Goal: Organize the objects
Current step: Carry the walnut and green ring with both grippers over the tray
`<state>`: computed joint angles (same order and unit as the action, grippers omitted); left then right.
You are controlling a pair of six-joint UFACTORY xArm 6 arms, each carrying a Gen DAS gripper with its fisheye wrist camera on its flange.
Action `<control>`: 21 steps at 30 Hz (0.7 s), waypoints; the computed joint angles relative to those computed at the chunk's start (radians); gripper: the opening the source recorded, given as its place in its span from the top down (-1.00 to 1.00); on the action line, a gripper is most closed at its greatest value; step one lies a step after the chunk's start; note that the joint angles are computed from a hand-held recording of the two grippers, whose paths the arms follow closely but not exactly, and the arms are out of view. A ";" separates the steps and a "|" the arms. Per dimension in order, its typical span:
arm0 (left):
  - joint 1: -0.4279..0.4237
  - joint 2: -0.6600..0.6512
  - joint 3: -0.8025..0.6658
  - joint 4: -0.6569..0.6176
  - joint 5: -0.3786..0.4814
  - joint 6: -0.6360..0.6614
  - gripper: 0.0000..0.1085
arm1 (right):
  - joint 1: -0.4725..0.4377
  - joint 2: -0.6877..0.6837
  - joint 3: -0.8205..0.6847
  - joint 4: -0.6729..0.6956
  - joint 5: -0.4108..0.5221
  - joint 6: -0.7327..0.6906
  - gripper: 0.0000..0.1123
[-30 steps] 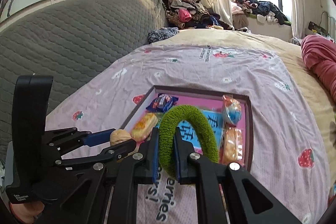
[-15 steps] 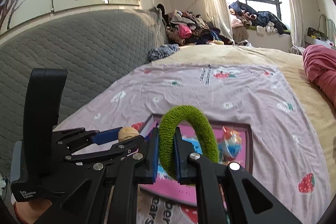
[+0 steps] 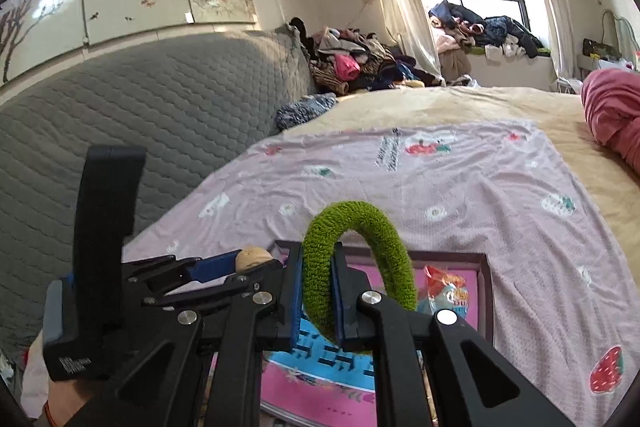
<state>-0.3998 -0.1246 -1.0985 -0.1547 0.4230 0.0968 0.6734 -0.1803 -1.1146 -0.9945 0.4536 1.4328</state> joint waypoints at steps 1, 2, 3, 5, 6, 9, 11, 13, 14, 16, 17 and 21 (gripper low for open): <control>-0.002 0.018 -0.004 0.009 -0.007 -0.006 0.34 | -0.010 0.007 0.007 0.017 -0.012 -0.013 0.78; -0.004 0.029 -0.005 0.015 -0.013 -0.010 0.34 | -0.016 0.010 0.013 0.022 -0.015 -0.012 0.78; -0.004 0.042 -0.005 0.002 -0.023 0.002 0.34 | -0.025 0.014 0.020 0.020 -0.024 -0.010 0.78; -0.004 0.070 -0.012 0.013 -0.021 0.000 0.34 | -0.039 0.021 0.032 0.053 -0.027 -0.036 0.78; -0.004 0.081 -0.015 0.025 -0.018 -0.008 0.34 | -0.045 0.025 0.036 0.066 -0.024 -0.042 0.78; -0.005 0.098 -0.019 0.013 -0.016 0.004 0.34 | -0.056 0.031 0.046 0.083 -0.033 -0.050 0.78; -0.006 0.098 -0.018 0.004 -0.019 0.015 0.34 | -0.051 0.042 0.036 0.088 -0.015 -0.064 0.78; -0.005 0.095 -0.015 -0.012 -0.021 0.032 0.34 | -0.046 0.055 0.025 0.110 -0.005 -0.092 0.77; -0.005 0.095 -0.015 -0.022 -0.021 0.041 0.34 | -0.045 0.060 0.021 0.114 -0.003 -0.099 0.77; -0.006 0.096 -0.012 -0.019 -0.027 0.043 0.34 | -0.035 0.073 0.007 0.130 0.020 -0.126 0.77; -0.007 0.098 -0.013 -0.028 -0.025 0.051 0.34 | -0.035 0.077 0.004 0.134 0.024 -0.134 0.77; -0.007 0.115 -0.020 -0.013 -0.009 0.045 0.34 | -0.029 0.096 -0.009 0.175 0.051 -0.180 0.77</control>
